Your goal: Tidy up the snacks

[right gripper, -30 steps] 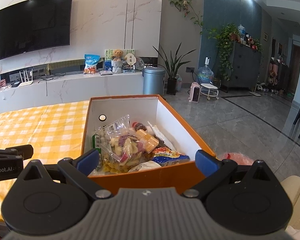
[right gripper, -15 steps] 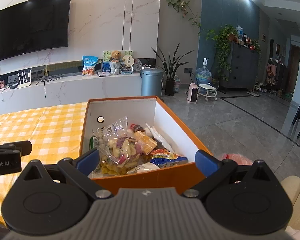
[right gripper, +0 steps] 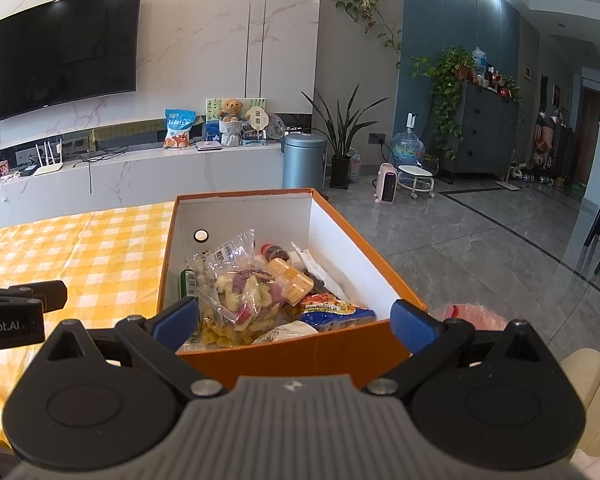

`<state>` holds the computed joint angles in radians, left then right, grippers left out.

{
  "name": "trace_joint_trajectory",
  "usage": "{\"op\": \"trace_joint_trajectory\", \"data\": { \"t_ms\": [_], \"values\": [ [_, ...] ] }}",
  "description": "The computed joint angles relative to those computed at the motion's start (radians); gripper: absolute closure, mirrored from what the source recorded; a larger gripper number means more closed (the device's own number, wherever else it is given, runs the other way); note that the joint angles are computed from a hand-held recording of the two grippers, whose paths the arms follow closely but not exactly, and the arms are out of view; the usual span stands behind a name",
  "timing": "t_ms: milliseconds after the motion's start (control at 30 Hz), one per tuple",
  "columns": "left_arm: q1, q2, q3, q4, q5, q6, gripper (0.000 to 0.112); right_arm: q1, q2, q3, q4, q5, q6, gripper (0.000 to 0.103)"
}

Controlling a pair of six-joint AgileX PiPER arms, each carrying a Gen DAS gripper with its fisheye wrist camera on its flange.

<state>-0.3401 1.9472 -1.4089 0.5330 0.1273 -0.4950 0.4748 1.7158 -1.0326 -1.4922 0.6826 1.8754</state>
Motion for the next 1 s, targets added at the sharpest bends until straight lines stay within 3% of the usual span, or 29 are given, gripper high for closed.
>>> {"op": "trace_joint_trajectory", "data": {
  "t_ms": [367,1000],
  "values": [
    [-0.003,0.001,-0.003,-0.065,0.006,0.061,0.01,-0.002,-0.002,0.002,0.005,-0.002,-0.004,0.003],
    [-0.005,0.0,-0.002,-0.059,0.005,0.049,0.01,-0.005,0.0,0.009,-0.002,-0.005,-0.001,0.003]
  ]
}}
